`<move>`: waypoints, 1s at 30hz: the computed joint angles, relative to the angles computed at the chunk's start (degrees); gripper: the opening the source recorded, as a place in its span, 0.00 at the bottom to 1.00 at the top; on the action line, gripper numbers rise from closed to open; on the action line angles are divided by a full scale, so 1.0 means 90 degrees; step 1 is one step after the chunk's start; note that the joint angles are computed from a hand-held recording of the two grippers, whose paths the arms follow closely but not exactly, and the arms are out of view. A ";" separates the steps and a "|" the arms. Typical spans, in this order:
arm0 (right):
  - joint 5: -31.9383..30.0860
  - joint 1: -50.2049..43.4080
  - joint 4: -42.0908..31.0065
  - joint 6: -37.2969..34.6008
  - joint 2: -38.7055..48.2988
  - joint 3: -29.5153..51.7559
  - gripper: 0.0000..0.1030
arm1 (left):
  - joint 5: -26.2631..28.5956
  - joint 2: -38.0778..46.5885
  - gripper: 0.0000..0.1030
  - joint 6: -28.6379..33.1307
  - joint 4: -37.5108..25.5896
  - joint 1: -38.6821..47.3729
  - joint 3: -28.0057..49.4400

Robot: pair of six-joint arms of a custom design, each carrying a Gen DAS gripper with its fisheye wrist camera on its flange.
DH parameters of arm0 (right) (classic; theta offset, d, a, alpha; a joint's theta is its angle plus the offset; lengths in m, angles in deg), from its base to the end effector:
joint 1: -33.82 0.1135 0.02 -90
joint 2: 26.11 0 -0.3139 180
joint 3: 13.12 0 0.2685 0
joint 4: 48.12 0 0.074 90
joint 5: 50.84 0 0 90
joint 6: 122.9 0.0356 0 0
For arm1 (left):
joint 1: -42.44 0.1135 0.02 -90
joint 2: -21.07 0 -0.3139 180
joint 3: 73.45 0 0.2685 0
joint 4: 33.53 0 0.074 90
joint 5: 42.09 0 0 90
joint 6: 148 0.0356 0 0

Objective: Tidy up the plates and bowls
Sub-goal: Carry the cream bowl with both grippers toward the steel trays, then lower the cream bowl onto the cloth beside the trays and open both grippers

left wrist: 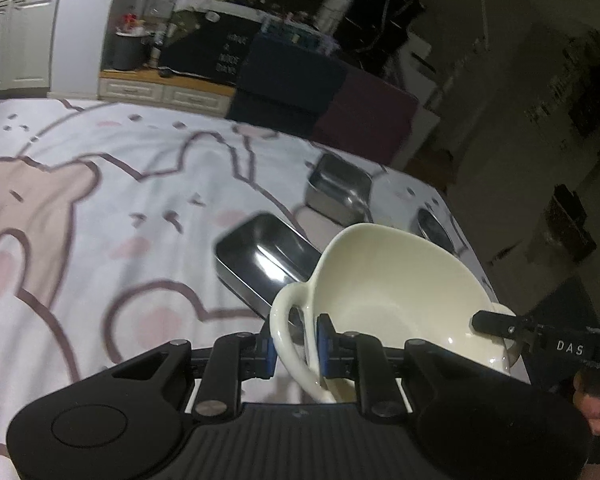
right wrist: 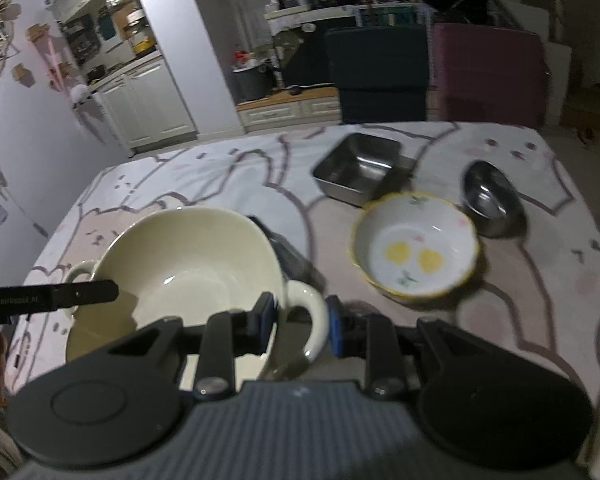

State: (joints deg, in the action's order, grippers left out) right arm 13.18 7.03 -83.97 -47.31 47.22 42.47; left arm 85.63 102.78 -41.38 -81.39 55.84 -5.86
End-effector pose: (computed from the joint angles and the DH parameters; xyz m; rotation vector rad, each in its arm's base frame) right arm 0.2290 -0.0981 0.2471 0.0773 2.3917 0.2391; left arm 0.2805 0.0444 0.2684 0.2758 2.4274 -0.6458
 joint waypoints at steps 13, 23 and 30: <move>0.0129 -0.1006 -0.0226 -0.1269 0.0224 -0.0399 0.31 | -0.0219 0.0265 0.22 -0.0145 0.0788 -0.0521 -0.1056; 0.0557 -0.0621 -0.0044 -0.1306 0.0502 -0.0455 0.31 | -0.0423 0.0589 0.25 -0.0110 0.0970 -0.0589 -0.1133; 0.0765 -0.0485 0.0030 -0.1292 0.0646 -0.0436 0.31 | -0.0510 0.0764 0.26 -0.0085 0.0988 -0.0657 -0.1135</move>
